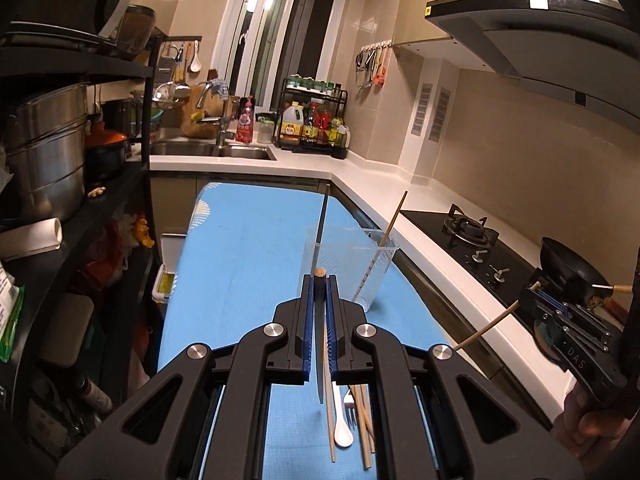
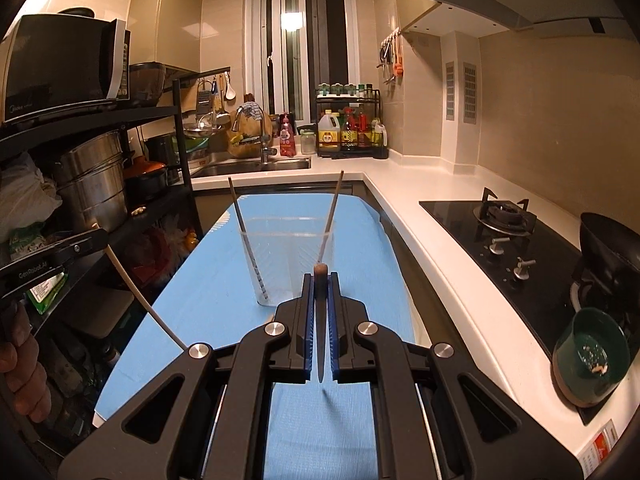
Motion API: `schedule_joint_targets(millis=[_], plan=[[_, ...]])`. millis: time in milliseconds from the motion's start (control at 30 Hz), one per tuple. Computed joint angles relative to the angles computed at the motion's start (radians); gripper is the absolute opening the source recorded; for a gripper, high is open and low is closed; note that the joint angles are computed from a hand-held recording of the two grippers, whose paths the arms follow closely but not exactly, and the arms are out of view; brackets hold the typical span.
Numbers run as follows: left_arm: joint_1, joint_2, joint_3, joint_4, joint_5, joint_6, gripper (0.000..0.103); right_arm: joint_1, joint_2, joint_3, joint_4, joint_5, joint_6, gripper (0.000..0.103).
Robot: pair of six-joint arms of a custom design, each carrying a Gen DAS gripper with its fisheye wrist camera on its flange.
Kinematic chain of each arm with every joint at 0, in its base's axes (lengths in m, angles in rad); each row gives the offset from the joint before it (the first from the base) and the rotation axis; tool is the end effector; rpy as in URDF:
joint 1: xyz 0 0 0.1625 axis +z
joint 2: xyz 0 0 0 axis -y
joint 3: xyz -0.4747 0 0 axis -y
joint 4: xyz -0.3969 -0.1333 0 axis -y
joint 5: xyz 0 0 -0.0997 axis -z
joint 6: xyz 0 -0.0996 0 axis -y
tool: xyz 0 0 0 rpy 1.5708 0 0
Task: Organize utensils
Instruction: 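Lift both held chopsticks and carry them above the clear container, then drop the chopsticks into the container by opening both tools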
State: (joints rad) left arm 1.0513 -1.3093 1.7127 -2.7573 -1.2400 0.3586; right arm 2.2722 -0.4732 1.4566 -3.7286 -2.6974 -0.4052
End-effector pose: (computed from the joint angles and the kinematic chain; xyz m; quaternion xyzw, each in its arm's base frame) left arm -0.1664 -0.6247 0.4688 0.3307 0.8519 -0.3874 0.1214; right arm 0.4980 -0.5224 0.1239 0.1182 -0.7543 0.5289 0.3705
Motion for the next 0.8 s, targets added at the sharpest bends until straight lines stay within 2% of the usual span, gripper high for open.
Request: schedule_joint_targets(millis=[300,367,567,800], plan=[[-0.012,0.072,-0.163,0.176,-0.028,-0.04,0.006,-0.008,-0.002,-0.147,0.145,0.041,-0.01,0.007],[-0.016,0.094,-0.205,0.198,-0.039,-0.037,0.006,-0.009,0.001,-0.187,0.152,0.057,-0.039,0.007],[-0.037,0.17,-0.347,0.232,-0.084,-0.006,0.006,-0.017,0.017,-0.314,0.201,0.115,-0.111,0.007],[-0.06,0.256,-0.473,0.181,-0.137,0.055,0.006,-0.031,0.041,-0.446,0.259,0.165,-0.156,0.007]])
